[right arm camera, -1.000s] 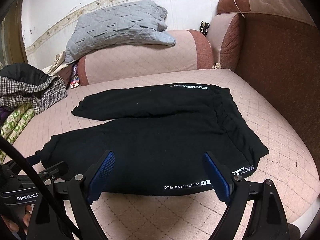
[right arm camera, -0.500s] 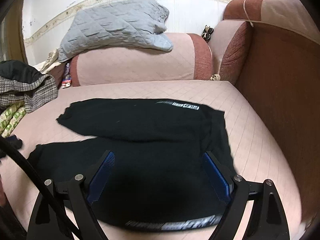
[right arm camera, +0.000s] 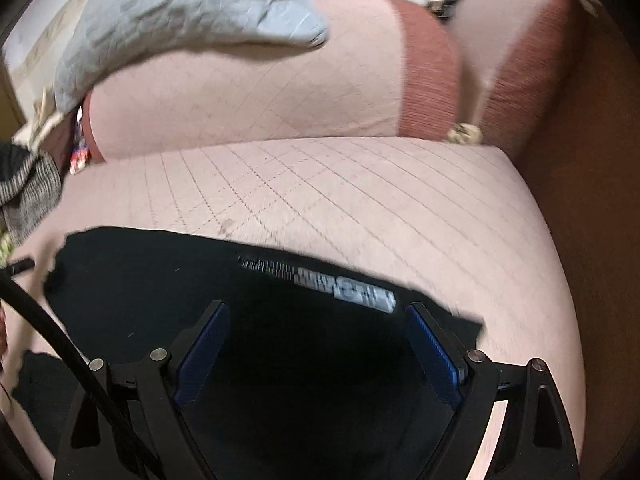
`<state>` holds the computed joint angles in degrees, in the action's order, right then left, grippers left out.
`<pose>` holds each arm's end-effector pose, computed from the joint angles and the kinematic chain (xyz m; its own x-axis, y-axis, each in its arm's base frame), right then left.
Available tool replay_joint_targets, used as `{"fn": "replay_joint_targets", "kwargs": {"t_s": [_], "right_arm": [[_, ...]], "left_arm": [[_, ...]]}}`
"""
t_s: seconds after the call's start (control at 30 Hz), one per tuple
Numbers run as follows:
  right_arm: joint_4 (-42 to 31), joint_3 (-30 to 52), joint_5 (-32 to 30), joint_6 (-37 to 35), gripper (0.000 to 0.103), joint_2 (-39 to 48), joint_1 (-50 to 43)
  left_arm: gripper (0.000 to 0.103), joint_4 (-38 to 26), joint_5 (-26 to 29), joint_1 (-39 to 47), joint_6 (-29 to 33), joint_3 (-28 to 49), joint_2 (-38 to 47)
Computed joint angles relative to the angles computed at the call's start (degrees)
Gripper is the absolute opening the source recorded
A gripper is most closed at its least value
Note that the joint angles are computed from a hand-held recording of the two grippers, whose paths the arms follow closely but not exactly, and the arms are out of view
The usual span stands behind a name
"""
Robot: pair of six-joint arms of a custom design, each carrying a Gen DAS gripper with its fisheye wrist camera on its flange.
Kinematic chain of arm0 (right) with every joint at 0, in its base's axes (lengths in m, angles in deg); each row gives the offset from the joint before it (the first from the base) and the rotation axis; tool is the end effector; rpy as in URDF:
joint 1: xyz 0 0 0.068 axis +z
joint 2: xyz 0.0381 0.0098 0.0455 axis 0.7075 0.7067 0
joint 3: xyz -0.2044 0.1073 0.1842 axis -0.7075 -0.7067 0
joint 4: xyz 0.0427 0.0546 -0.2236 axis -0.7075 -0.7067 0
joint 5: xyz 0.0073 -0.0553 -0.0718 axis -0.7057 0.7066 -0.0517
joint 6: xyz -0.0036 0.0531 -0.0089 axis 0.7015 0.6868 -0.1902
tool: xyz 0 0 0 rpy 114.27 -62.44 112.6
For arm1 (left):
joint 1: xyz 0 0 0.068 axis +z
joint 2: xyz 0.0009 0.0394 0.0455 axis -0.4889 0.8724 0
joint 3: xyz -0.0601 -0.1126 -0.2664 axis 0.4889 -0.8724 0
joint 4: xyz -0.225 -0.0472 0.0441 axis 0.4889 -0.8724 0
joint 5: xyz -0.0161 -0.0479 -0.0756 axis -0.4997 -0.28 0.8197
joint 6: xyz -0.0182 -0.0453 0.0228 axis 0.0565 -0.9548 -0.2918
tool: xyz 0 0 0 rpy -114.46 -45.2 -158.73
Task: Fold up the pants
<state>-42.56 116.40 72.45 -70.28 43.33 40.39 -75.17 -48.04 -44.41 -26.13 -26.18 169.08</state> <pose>0.2574 -0.0169 0.2342 -0.8313 0.0205 -0.5554 -0.0218 0.9973 0.0694 0.3233 -0.0948 0.2055 -0.8625 -0.0301 -0.5052 0.1449 0.9418 -0.3035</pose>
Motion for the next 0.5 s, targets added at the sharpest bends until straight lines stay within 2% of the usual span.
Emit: {"fn": "replay_joint_targets", "kwargs": {"t_s": [0.13, 0.23, 0.33, 0.47, 0.5], "right_arm": [[1.26, 6.68, -1.45, -2.94, 0.088, 10.63, -0.01], [0.78, 10.37, -3.48, -5.69, 0.087, 17.05, -1.07], [-0.27, 13.29, -6.05, -8.57, 0.088, 21.80, -2.71], [0.69, 12.88, -7.71, -10.23, 0.091, 21.86, -3.31], [0.73, 12.30, -8.23, -11.13, 0.088, 21.43, -3.32]], "left_arm": [[0.103, 1.30, 2.79, 1.36, 0.96, 6.48, 8.49], [0.103, -0.98, 3.34, 0.11, 4.26, 12.11, 13.74], [0.103, -0.21, -0.56, -3.04, 9.92, 12.92, 14.85], [0.103, 2.80, -4.56, -5.37, 12.06, 10.45, 14.48], [0.095, 1.03, -6.64, -6.42, 13.06, 11.15, 14.54]]}}
